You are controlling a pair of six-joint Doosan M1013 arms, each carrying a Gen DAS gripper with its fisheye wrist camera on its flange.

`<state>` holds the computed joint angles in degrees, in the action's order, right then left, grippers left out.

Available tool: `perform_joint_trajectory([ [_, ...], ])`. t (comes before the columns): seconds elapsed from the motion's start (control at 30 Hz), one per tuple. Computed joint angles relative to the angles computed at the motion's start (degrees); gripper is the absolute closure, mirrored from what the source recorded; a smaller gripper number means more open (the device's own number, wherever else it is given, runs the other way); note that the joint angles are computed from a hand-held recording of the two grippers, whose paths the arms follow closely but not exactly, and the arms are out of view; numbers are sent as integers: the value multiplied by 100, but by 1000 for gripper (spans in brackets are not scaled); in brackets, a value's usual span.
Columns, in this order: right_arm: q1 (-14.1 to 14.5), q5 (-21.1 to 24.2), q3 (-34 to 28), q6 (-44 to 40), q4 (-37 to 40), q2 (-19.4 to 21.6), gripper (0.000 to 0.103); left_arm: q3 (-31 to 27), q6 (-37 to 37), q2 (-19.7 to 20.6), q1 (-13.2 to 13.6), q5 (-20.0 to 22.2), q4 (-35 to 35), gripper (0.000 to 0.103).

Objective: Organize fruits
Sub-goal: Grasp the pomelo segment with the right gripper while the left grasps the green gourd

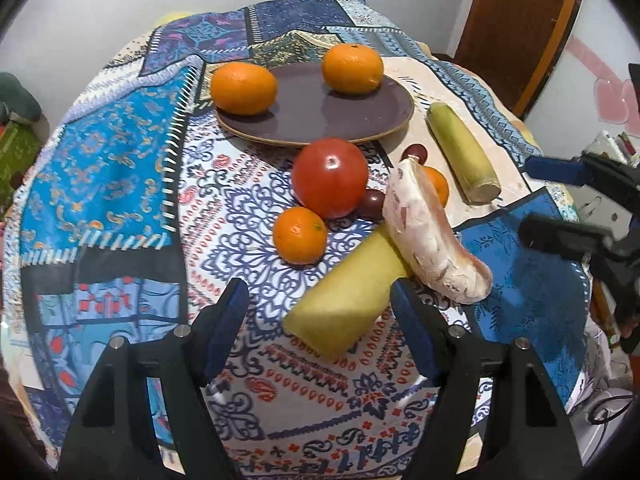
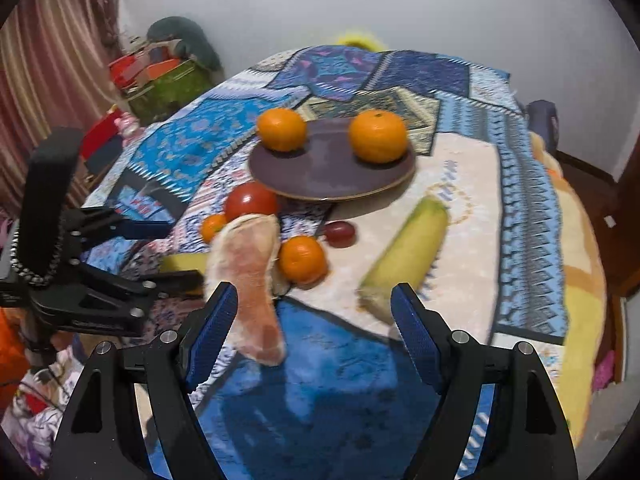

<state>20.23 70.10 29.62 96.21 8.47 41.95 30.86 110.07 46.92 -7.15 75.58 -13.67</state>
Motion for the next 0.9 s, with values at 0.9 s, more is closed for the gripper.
perform_joint_trajectory([
  [0.9, 96, 841, -771, -455, 676, 562, 60, 678, 248, -374, 102, -422, -562, 63],
])
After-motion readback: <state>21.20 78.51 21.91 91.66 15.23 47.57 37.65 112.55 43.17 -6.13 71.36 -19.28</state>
